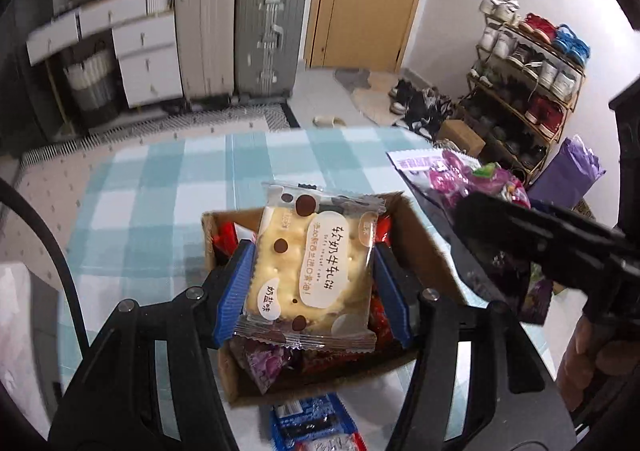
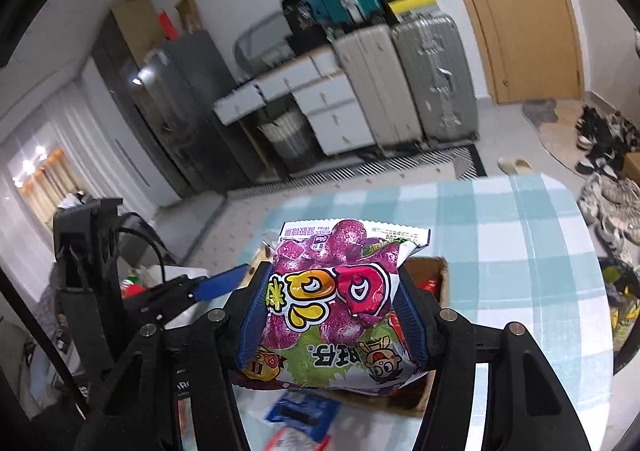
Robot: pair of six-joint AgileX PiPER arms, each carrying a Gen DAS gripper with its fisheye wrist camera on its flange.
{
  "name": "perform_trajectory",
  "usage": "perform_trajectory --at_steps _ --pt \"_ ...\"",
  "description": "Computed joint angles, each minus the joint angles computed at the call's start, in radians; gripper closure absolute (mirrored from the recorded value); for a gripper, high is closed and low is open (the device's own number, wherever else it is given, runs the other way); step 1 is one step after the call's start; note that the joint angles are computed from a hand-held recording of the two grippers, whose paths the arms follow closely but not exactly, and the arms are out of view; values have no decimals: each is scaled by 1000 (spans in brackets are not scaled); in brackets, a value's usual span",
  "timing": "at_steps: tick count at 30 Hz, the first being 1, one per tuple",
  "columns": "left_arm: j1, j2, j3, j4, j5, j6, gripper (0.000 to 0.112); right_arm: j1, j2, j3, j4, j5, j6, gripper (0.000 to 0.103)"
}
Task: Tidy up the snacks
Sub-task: 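Carry both packs over the box and open both grippers to drop them, then move both grippers back toward the blue Oreo pack and white wafer pack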
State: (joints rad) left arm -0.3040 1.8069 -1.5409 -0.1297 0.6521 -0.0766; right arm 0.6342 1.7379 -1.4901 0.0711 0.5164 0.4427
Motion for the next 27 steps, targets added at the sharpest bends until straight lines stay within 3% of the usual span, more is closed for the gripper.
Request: perform_trajectory --at_steps 6,8,10,16,22,27 --pt "61 139 -98 -129 24 58 52 -47 132 -88 118 85 -104 42" --pt "74 158 -105 -139 23 79 40 -51 140 -70 155 61 -142 41" --pt "85 167 -107 -152 19 114 39 -34 131 -50 71 34 -80 39" --pt "80 41 72 -162 -76 152 35 -19 68 21 40 -19 -25 34" --pt "-15 -158 274 90 -148 -57 31 28 -36 95 -76 -35 96 27" --pt "-130 -342 432 409 -140 -308 28 120 -136 156 -343 -7 313 27"
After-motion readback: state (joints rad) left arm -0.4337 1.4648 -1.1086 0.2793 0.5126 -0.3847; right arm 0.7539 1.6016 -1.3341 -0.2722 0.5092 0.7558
